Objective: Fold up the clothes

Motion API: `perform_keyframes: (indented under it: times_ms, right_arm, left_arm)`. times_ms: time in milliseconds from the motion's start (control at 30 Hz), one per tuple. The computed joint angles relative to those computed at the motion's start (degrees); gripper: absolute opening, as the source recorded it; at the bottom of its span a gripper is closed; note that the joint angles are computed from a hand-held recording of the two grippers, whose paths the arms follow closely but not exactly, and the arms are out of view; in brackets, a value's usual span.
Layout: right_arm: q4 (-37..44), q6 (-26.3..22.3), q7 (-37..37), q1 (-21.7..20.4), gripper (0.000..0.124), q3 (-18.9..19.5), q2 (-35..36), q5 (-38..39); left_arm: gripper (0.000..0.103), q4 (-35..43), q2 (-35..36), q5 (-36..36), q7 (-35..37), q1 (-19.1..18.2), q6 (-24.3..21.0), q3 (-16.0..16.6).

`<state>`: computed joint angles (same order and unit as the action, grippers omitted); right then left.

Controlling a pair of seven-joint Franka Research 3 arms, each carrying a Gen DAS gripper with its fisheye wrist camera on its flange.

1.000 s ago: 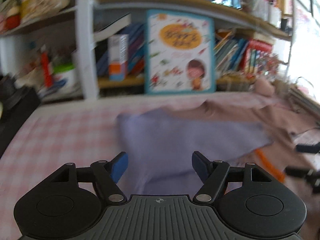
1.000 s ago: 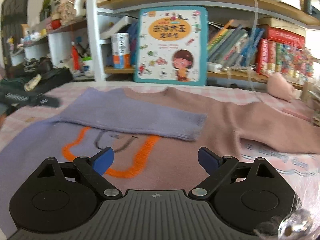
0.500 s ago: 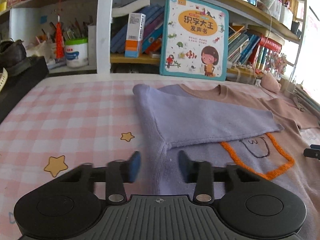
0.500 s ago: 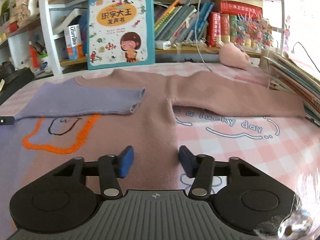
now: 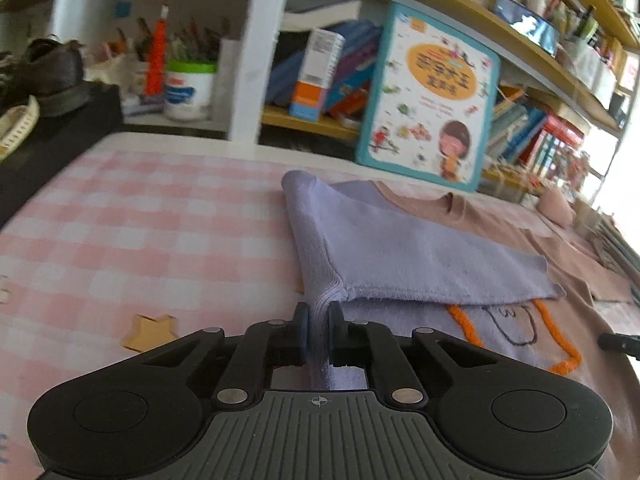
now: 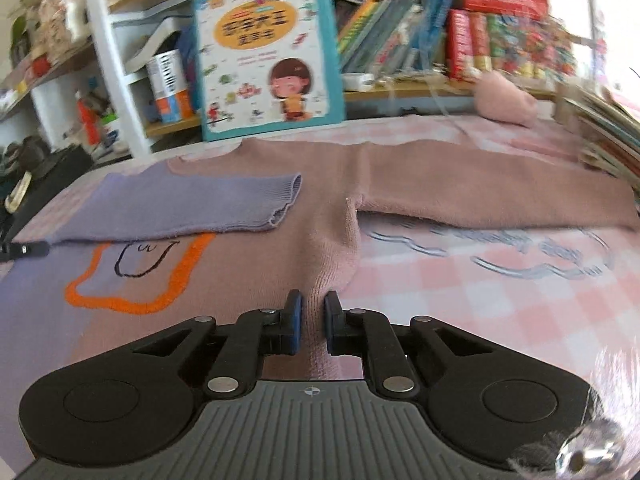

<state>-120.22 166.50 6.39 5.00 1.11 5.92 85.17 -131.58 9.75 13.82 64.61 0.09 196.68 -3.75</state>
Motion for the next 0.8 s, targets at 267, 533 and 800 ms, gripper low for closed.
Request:
perform_keyframes:
  times_ms: [267, 533, 800]
  right_arm:
    - [4.7, 2.5, -1.3, 2.2, 0.011, 2.6, 4.0, -3.0]
    - [8.0, 4.0, -0.3, 1.7, 0.011, 4.4, 7.0, -3.8]
    - [7.9, 5.0, -1.7, 1.3, 0.017, 5.0, 6.9, -2.1]
  left_arm:
    - [0.008, 1.1, 1.2, -3.6, 2.1, 0.6, -0.5, 2.2]
    - [0.009, 2.9, 3.3, -4.6, 2.3, 0.3, 0.2, 3.2]
    - [0.015, 2.3, 3.1, -9.8, 7.1, -5.4, 1.2, 7.7]
